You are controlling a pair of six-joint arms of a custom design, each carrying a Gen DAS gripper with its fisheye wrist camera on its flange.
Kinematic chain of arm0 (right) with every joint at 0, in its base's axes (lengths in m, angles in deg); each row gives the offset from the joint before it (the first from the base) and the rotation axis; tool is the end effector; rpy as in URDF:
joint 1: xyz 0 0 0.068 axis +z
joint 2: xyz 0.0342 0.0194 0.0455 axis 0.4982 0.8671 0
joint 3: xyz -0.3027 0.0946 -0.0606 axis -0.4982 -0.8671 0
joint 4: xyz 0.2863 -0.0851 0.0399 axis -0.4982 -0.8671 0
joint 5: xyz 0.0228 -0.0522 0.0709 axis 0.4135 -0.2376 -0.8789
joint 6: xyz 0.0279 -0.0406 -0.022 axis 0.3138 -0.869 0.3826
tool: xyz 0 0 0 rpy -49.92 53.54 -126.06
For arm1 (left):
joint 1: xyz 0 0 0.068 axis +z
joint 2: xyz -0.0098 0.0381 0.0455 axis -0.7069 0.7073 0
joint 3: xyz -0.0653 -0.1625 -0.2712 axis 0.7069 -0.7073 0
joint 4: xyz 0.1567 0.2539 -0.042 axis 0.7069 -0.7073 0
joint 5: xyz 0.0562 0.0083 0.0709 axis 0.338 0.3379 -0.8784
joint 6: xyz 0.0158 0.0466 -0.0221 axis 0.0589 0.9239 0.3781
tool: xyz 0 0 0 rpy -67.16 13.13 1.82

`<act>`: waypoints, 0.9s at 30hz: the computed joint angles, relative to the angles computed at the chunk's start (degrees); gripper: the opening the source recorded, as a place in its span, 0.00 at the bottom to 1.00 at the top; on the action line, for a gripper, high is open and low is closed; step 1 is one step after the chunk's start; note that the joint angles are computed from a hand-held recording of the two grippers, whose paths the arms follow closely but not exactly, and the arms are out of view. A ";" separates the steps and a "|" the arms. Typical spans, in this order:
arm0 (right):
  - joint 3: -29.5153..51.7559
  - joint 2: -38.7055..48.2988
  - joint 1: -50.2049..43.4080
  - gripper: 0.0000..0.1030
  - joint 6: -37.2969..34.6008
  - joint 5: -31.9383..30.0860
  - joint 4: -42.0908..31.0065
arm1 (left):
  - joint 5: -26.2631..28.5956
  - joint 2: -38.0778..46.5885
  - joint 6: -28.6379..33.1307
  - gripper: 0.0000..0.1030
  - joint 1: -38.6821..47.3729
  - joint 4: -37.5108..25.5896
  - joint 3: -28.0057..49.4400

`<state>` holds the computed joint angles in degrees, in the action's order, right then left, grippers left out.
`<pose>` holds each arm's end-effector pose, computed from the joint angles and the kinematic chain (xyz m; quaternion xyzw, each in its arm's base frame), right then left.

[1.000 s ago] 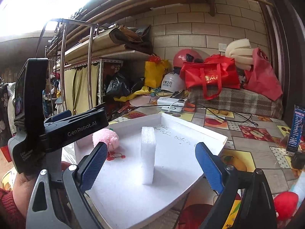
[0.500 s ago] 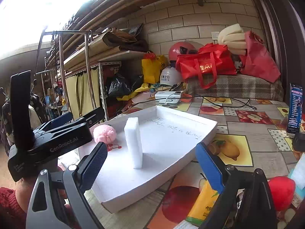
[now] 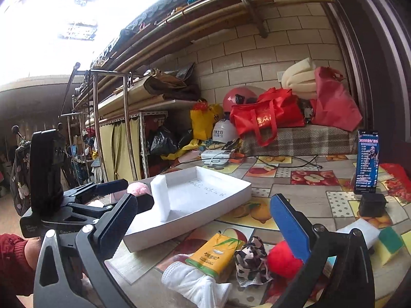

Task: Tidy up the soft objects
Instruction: 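Move both grippers back over the items on the table, then grasp the white knit glove with the left gripper while the right grasps the gray rope knot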

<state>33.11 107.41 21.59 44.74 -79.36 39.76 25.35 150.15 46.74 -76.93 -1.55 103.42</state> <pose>0.2722 -0.0153 0.1474 -0.2093 0.7035 0.2097 0.6459 0.2548 -0.1498 0.1520 0.0893 0.8105 -0.1256 0.5651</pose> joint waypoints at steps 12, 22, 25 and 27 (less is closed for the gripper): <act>11.62 1.28 -20.66 1.00 -3.98 -2.42 -21.91 | 3.48 2.27 4.99 1.00 -5.32 -15.17 7.13; 21.48 1.85 -24.18 1.00 -25.46 -2.14 -54.85 | -0.19 7.73 6.69 1.00 -10.72 -32.14 16.28; 24.64 2.69 -24.89 1.00 -33.34 -5.26 -66.48 | 1.35 8.24 4.69 1.00 -9.83 -34.17 16.90; 27.46 3.93 -24.54 1.00 -42.02 -8.16 -78.94 | 2.53 8.92 3.85 1.00 -9.22 -35.77 17.83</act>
<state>60.57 111.33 -2.94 2.72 -87.52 -39.18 27.88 159.07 50.59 -86.15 -37.32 121.25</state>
